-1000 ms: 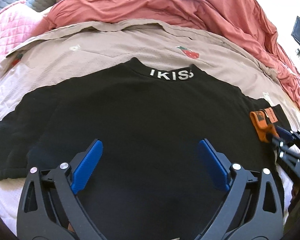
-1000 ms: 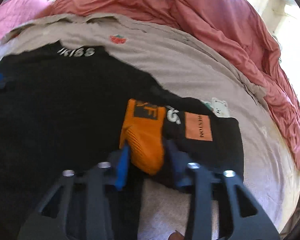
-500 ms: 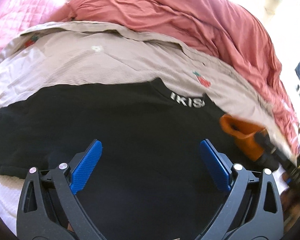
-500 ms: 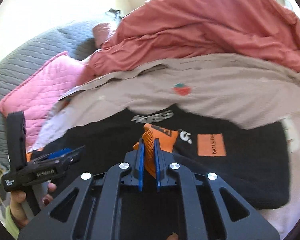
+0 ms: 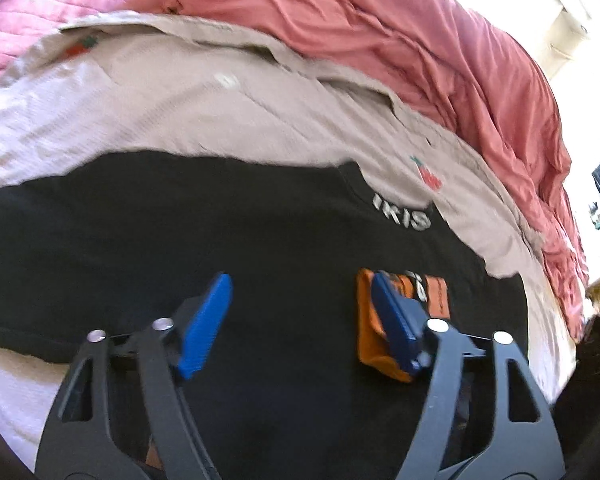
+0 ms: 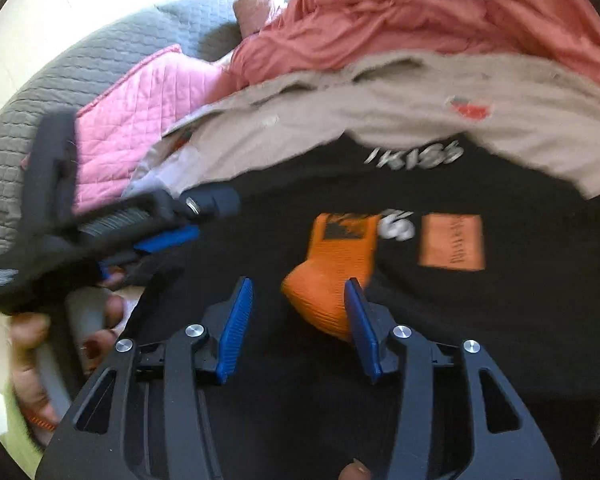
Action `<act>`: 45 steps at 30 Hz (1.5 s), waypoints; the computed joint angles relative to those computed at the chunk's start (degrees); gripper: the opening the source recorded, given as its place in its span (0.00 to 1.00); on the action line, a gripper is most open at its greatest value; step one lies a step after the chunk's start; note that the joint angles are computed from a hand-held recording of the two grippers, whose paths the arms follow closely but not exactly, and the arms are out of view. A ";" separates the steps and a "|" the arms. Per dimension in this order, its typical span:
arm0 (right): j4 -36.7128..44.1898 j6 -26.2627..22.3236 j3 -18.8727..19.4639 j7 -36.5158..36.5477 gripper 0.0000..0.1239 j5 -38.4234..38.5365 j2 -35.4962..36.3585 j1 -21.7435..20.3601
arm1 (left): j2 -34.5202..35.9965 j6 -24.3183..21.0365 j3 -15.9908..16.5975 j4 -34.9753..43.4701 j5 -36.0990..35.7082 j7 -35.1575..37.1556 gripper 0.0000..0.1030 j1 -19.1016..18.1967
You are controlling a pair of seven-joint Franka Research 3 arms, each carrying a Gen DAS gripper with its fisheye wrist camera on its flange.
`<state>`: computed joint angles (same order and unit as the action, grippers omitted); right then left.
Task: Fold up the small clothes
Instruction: 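Carry the sleeve cuff across the shirt body with the right gripper, then lay the sleeve on the shirt and open the right gripper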
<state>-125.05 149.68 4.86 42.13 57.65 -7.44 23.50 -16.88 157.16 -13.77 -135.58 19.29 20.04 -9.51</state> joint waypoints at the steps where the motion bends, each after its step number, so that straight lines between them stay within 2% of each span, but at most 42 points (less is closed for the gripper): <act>1: -1.03 0.88 -0.41 -0.30 0.40 0.70 -1.35 -0.34 | 1.16 0.63 0.74 0.45 -1.74 2.09 0.52 -1.33; 2: -2.45 2.65 -0.89 0.26 0.41 0.58 -3.00 -0.99 | 2.18 1.34 1.45 0.83 -3.76 4.27 0.48 -2.61; 5: -4.98 5.64 -1.91 3.11 0.43 -2.37 -5.59 -2.50 | 5.17 3.89 2.92 1.84 -10.84 10.90 0.48 -6.12; 7: -6.49 6.55 -3.36 5.62 0.43 -3.75 -7.16 -3.79 | 6.47 4.38 2.65 2.50 -13.04 12.91 0.48 -6.67; 8: -6.98 6.64 -4.19 5.69 0.43 -3.48 -7.55 -4.01 | 7.33 4.27 2.10 3.14 -13.06 12.91 0.44 -6.55; 9: -7.51 7.35 -4.81 6.41 0.43 -3.46 -7.99 -4.54 | 7.91 3.88 1.21 3.67 -11.54 11.67 0.39 -5.86; 10: -7.94 8.41 -5.08 7.46 0.43 -3.91 -8.22 -5.11 | 8.73 1.88 -0.50 4.99 -7.12 7.96 0.27 -4.42; 11: -8.08 9.37 -5.12 8.33 0.43 -4.32 -8.09 -5.33 | 9.41 0.17 -1.48 6.15 -3.78 5.39 0.10 -3.78; 12: -8.35 10.32 -5.35 9.71 0.43 -5.14 -8.11 -6.02 | 10.32 -3.55 -3.17 8.17 2.53 1.08 0.08 -2.97; 13: -8.58 10.92 -5.48 11.37 0.43 -6.10 -8.10 -6.65 | 10.74 -5.35 -3.47 9.21 5.54 -0.44 0.01 -3.17; 15: -8.32 11.28 -5.97 13.79 0.43 -7.05 -7.47 -7.25 | 11.32 -8.75 -4.12 11.07 11.80 -2.97 0.00 -4.02; 19: -8.08 11.56 -6.59 15.75 0.43 -7.96 -6.73 -7.59 | 8.07 -5.61 -2.39 8.53 13.48 -4.64 0.00 -4.40; 20: -7.77 11.60 -6.46 16.13 0.43 -8.19 -6.38 -7.52 | 6.53 -4.54 -2.12 7.34 14.15 -6.03 0.00 -3.88; 24: -7.25 11.06 -6.46 15.36 0.43 -8.18 -6.00 -7.03 | 1.11 -5.03 -2.47 4.48 18.44 -11.39 0.00 -0.66; 27: -6.38 10.23 -5.73 16.11 0.43 -9.65 -5.16 -6.94 | -0.91 -5.16 -1.64 3.17 17.69 -9.85 0.00 0.50; 31: -5.14 9.35 -2.98 21.88 0.43 -19.08 -3.37 -8.19 | 0.27 -6.38 -0.37 2.58 13.04 -6.60 0.00 0.63; 33: -4.35 9.32 -1.96 24.12 0.43 -23.73 -2.35 -8.36 | 0.86 -8.19 -0.82 2.79 12.55 -5.86 0.00 0.93; 37: -2.89 9.37 -1.68 22.32 0.43 -25.73 -0.30 -6.75 | 2.26 -12.85 -1.87 4.59 13.71 -4.19 0.01 0.72; 40: -1.47 8.12 -1.06 23.85 0.43 -29.85 2.13 -6.81 | 2.73 -15.22 -1.58 5.07 12.93 -2.89 0.01 0.05; 42: -0.41 6.62 -0.34 30.42 0.43 -38.94 4.42 -7.98 | 2.90 -18.58 -1.72 5.61 12.95 -2.90 0.01 -0.04; 43: -0.09 5.92 -0.46 32.03 0.41 -41.13 5.29 -8.21 | 2.88 -19.98 -1.57 5.66 12.76 -2.77 0.01 -0.08; 45: -0.36 6.36 -0.96 29.16 0.41 -37.06 5.37 -7.93 | 1.87 -19.22 -0.45 4.35 10.94 -2.76 0.01 -0.17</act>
<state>-125.41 156.04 3.90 71.29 20.59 -2.06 15.57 -15.01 137.93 -14.22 -131.22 30.23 17.28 -9.68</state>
